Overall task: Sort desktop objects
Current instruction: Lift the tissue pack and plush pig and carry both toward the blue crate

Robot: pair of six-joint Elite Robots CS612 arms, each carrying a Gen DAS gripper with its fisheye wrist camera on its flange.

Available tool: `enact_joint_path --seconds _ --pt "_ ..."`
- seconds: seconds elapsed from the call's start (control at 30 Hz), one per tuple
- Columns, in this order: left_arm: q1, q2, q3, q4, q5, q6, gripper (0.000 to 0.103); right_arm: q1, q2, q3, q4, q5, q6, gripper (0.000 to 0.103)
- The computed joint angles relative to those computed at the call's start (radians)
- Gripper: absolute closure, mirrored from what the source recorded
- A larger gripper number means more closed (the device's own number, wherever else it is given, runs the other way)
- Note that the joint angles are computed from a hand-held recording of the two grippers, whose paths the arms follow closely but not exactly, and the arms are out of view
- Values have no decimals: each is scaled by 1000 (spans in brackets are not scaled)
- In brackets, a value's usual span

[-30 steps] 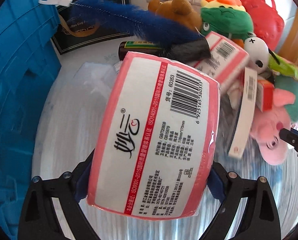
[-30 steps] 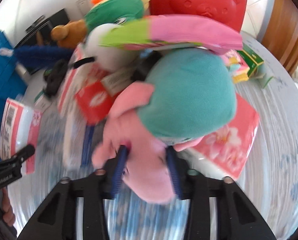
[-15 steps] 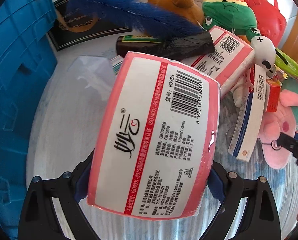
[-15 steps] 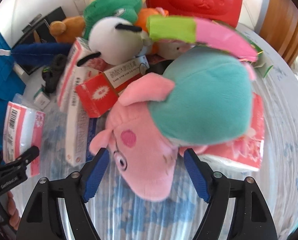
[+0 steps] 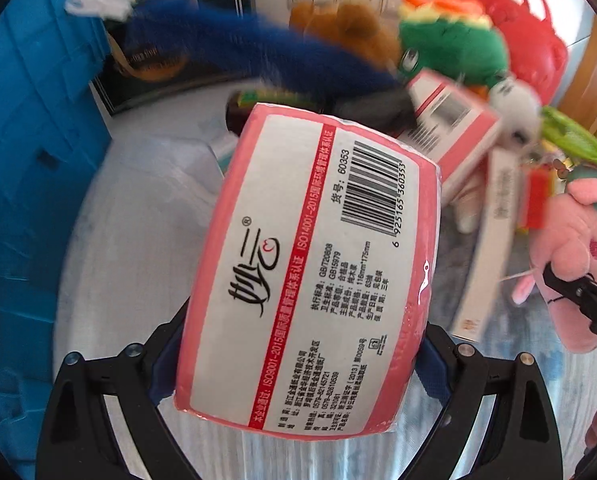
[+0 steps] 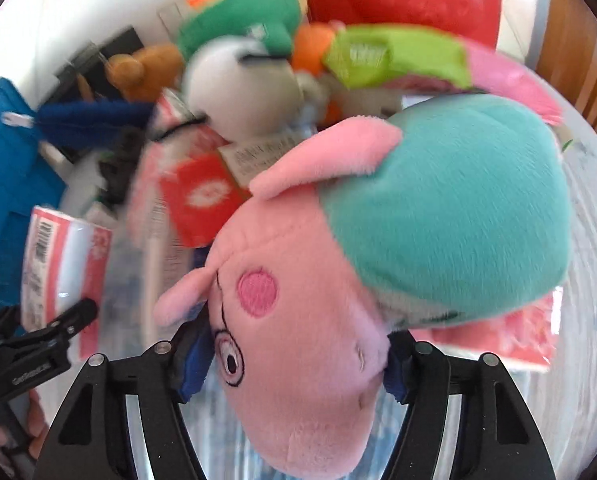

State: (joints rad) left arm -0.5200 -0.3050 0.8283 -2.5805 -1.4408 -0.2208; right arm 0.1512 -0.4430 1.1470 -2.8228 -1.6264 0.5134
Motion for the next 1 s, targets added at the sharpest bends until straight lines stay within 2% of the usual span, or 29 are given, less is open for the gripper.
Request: enact_joint_path --seconds 0.17,0.33,0.5,0.57,0.7,0.8,0.9,1.0 --pt "-19 -133 214 -216 39 18 8 36 -101 133 -157 -84 -43 35" --pt "-36 -268 432 -459 106 27 8 86 -192 232 -315 -185 -129 35" --pt "-34 -368 590 -692 170 44 8 144 -226 253 -431 -256 -220 34" --pt "-23 -402 645 -794 190 56 8 171 -227 238 -463 -279 -264 34" --pt "4 -450 717 -914 239 81 8 217 -210 172 -486 -279 -329 33" --pt "32 -475 756 -985 295 92 8 255 -176 79 -480 -269 -386 33" --pt "77 -489 770 -1006 336 92 8 284 -132 -29 -453 -245 -423 33" --pt "122 -489 764 -997 356 87 8 315 -63 -185 -387 -239 -451 33"
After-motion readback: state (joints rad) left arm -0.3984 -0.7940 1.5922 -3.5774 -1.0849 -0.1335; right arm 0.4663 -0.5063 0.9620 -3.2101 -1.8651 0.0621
